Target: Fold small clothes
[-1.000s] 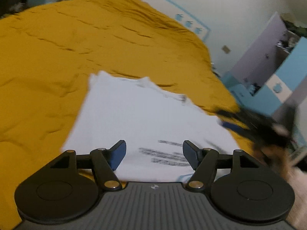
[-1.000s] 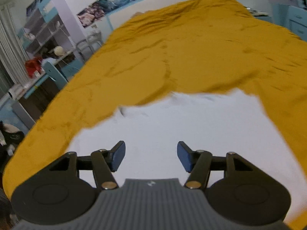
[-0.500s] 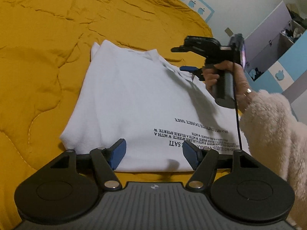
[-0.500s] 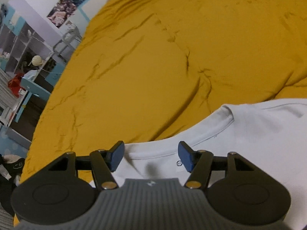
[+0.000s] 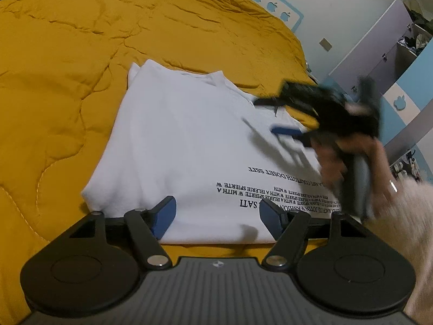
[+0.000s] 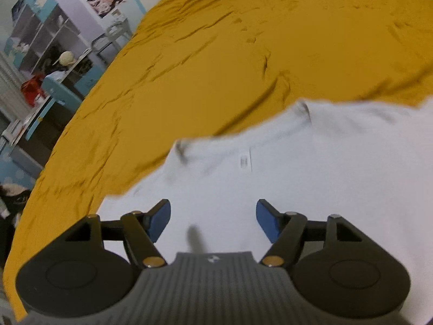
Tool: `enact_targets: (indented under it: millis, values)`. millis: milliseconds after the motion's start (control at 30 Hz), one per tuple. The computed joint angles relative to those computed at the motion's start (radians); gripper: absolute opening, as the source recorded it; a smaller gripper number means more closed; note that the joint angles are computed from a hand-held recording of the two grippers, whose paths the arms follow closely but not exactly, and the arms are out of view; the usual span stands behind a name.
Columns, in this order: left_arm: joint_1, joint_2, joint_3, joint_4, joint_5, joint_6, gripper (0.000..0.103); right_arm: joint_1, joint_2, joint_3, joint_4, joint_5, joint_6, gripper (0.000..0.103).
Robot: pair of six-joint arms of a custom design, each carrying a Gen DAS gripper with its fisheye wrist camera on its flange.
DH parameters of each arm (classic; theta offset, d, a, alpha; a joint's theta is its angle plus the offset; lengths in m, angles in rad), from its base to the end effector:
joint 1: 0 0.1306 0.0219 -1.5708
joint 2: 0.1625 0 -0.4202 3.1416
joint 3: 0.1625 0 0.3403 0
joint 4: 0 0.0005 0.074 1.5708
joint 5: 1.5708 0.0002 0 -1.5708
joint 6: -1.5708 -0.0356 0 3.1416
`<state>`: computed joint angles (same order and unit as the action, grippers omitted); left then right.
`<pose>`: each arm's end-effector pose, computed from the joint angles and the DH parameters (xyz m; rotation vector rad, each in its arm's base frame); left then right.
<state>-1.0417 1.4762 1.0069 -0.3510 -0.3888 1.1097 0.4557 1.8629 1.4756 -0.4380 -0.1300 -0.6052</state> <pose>0.2266 -0.3618 0.3176 -0.2663 2.3812 -0.6046 0.5329 0.2658 0.2992 0.1227 2.4860 0.6319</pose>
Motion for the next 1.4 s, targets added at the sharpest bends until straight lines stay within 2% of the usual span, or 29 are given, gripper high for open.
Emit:
enact_targets:
  millis: [167, 400, 500, 567, 700, 767, 833, 900, 1000, 1067, 1133, 1200, 1267, 1367, 1400]
  values:
    - [-0.009, 0.008, 0.007, -0.008, -0.022, -0.002, 0.083, 0.018, -0.132, -0.191, 0.040, -0.035, 0.026, 0.067]
    - [-0.012, 0.009, 0.008, -0.010, -0.031, 0.014, 0.083, 0.089, -0.319, -0.402, 0.092, 0.014, -0.017, 0.070]
    - [-0.014, 0.010, 0.013, -0.018, -0.034, 0.004, 0.084, 0.120, -0.367, -0.453, 0.090, 0.021, -0.031, 0.072]
    - [-0.016, 0.013, 0.016, -0.023, -0.035, 0.003, 0.085, 0.144, -0.387, -0.492, 0.122, 0.056, -0.012, 0.072]
    - [-0.012, 0.010, 0.025, -0.035, -0.026, 0.005, 0.084, 0.163, -0.380, -0.504, 0.135, 0.089, 0.028, 0.072]
    - [0.000, -0.014, 0.014, -0.019, -0.002, 0.002, 0.082, 0.167, -0.375, -0.485, 0.109, 0.095, 0.031, 0.073]
    - [0.018, -0.064, -0.023, 0.031, 0.017, -0.009, 0.082, 0.176, -0.378, -0.462, 0.072, 0.114, 0.041, 0.073]
    - [0.037, -0.110, -0.037, 0.012, 0.002, -0.027, 0.082, 0.197, -0.382, -0.435, 0.034, 0.154, 0.062, 0.073]
    - [0.088, -0.160, -0.021, -0.108, -0.021, -0.065, 0.082, 0.249, -0.376, -0.396, 0.008, 0.184, 0.168, 0.073]
    - [0.133, -0.191, -0.027, -0.138, -0.025, -0.088, 0.082, 0.289, -0.355, -0.362, -0.014, 0.176, 0.248, 0.070]
    - [0.183, -0.220, -0.056, -0.101, 0.009, -0.098, 0.082, 0.331, -0.325, -0.325, -0.022, 0.189, 0.334, 0.059]
    - [0.242, -0.230, -0.083, -0.050, 0.086, -0.093, 0.082, 0.390, -0.282, -0.282, -0.039, 0.277, 0.441, 0.058]
    - [0.291, -0.217, -0.091, -0.036, 0.146, -0.090, 0.081, 0.438, -0.249, -0.263, -0.025, 0.351, 0.542, 0.057]
    - [0.328, -0.180, -0.082, -0.053, 0.169, -0.075, 0.079, 0.484, -0.206, -0.237, -0.003, 0.421, 0.639, 0.052]
    - [0.342, -0.170, -0.086, -0.037, 0.191, -0.084, 0.079, 0.494, -0.194, -0.229, 0.005, 0.439, 0.659, 0.050]
